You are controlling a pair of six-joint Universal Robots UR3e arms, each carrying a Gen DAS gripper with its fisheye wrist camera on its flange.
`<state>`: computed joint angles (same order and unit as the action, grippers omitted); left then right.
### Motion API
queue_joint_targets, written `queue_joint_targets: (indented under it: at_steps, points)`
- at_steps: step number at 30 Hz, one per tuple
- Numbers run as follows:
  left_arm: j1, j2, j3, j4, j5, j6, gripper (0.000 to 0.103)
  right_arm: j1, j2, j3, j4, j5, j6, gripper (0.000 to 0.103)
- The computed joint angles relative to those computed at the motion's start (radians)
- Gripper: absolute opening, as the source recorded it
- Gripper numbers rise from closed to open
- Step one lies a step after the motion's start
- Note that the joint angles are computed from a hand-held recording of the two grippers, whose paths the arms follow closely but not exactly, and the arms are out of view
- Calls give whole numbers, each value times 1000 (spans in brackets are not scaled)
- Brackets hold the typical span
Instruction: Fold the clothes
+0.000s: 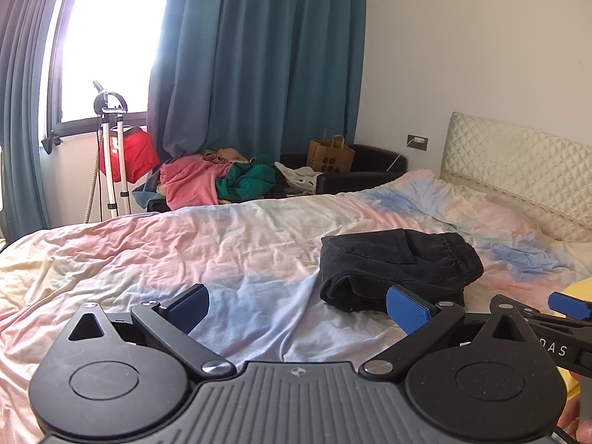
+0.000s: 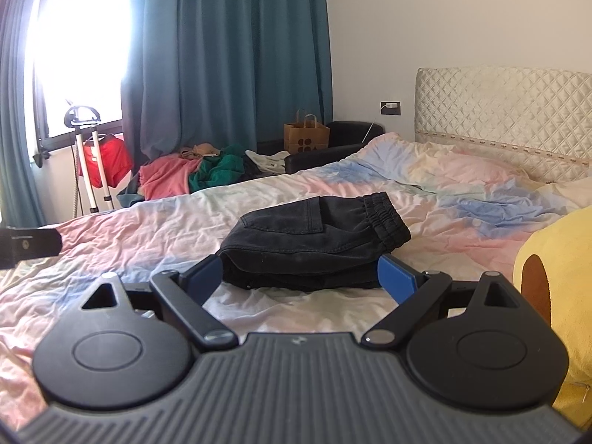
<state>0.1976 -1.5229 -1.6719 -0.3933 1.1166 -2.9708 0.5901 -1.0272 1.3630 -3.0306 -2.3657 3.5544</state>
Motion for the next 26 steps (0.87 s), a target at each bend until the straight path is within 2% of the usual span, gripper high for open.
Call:
queue_joint_targets:
  at_steps: [7, 26]
  points:
    - [-13, -10, -23, 21, -4, -16, 103, 4, 9, -8, -4, 2, -25, 93]
    - [-33, -6, -35, 15, 24, 0, 103, -21, -23, 49, -33, 39, 9, 93]
